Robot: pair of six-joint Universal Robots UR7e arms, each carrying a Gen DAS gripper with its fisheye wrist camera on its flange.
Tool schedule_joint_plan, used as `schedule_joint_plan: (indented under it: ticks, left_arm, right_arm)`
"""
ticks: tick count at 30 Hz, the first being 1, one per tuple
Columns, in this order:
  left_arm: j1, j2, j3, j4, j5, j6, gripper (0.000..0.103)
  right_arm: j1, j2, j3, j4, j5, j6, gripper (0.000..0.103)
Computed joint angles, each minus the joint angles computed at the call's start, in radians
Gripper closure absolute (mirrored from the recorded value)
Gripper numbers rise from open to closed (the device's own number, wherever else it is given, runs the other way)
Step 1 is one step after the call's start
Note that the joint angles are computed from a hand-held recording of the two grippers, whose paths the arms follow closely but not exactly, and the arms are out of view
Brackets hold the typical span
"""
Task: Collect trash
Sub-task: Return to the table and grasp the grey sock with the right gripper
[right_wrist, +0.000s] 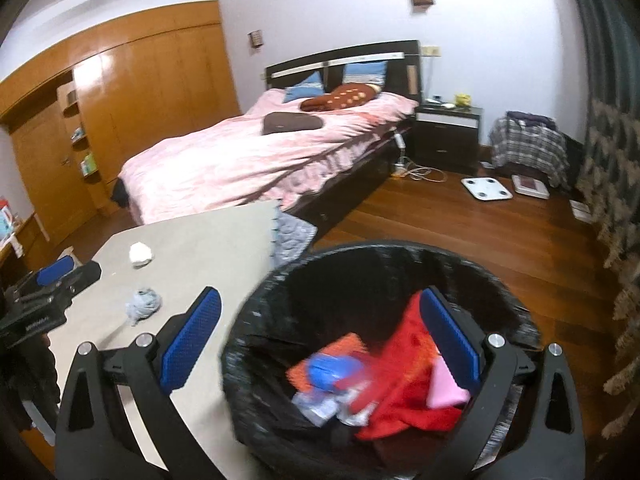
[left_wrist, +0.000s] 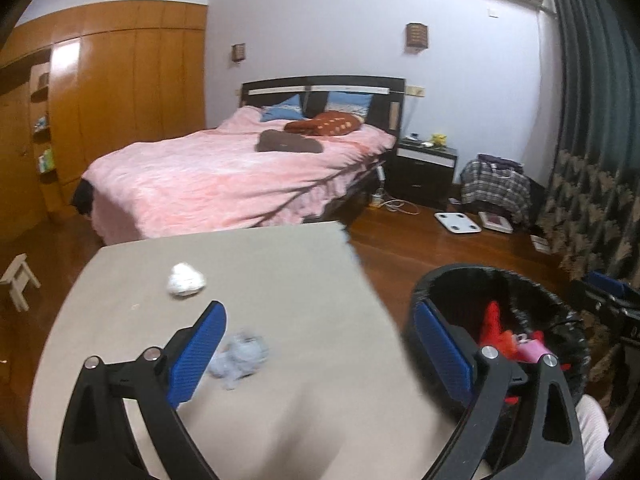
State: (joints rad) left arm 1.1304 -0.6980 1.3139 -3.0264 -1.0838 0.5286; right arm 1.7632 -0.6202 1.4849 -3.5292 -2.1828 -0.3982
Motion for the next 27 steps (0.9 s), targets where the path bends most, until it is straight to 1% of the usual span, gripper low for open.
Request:
schedule_joint_plan:
  ticks: [6, 7, 12, 13, 16, 18, 19, 21, 22, 23, 27]
  left_arm:
    - [0.048, -0.022, -0.016, -0.016, 0.042, -0.007, 0.010]
    - [0.054, -0.021, -0.025, -0.017, 0.046, -0.005, 0.010]
    - [0.099, -0.028, -0.057, -0.038, 0.088, 0.016, 0.010]
    - [0.107, -0.030, -0.061, -0.040, 0.094, 0.015, 0.010]
    - [0.132, -0.030, -0.082, -0.040, 0.119, 0.008, 0.010]
    - [0.146, -0.026, -0.096, -0.051, 0.137, 0.016, 0.010]
    - [0.151, -0.023, -0.104, -0.053, 0.142, 0.018, 0.010]
    - [0.165, -0.014, -0.129, -0.045, 0.153, 0.015, 0.010]
    - [0.170, -0.011, -0.138, -0.040, 0.154, 0.012, 0.010]
    - [0.174, -0.007, -0.146, -0.037, 0.155, 0.008, 0.010]
    - [0.188, 0.010, -0.182, -0.023, 0.159, 0.009, 0.010]
  right_arm:
    - [0.022, 0.102, -0.154, 0.121, 0.042, 0.010, 0.006]
    - [0.027, 0.134, -0.203, 0.163, 0.053, 0.016, 0.006]
    - [0.044, 0.237, -0.358, 0.280, 0.082, 0.011, 0.006]
    - [0.049, 0.275, -0.413, 0.312, 0.091, 0.007, 0.006]
    - [0.057, 0.335, -0.504, 0.386, 0.105, 0.005, 0.006]
    - [0.061, 0.378, -0.569, 0.436, 0.109, 0.000, 0.006]
    - [0.064, 0.414, -0.626, 0.485, 0.112, 0.001, 0.006]
    - [0.066, 0.449, -0.679, 0.523, 0.116, 0.001, 0.006]
    - [0.067, 0.486, -0.740, 0.568, 0.115, 0.001, 0.006]
    - [0.066, 0.500, -0.759, 0.581, 0.114, -0.001, 0.006]
    - [0.065, 0.606, -0.945, 0.723, 0.093, 0.014, 0.006]
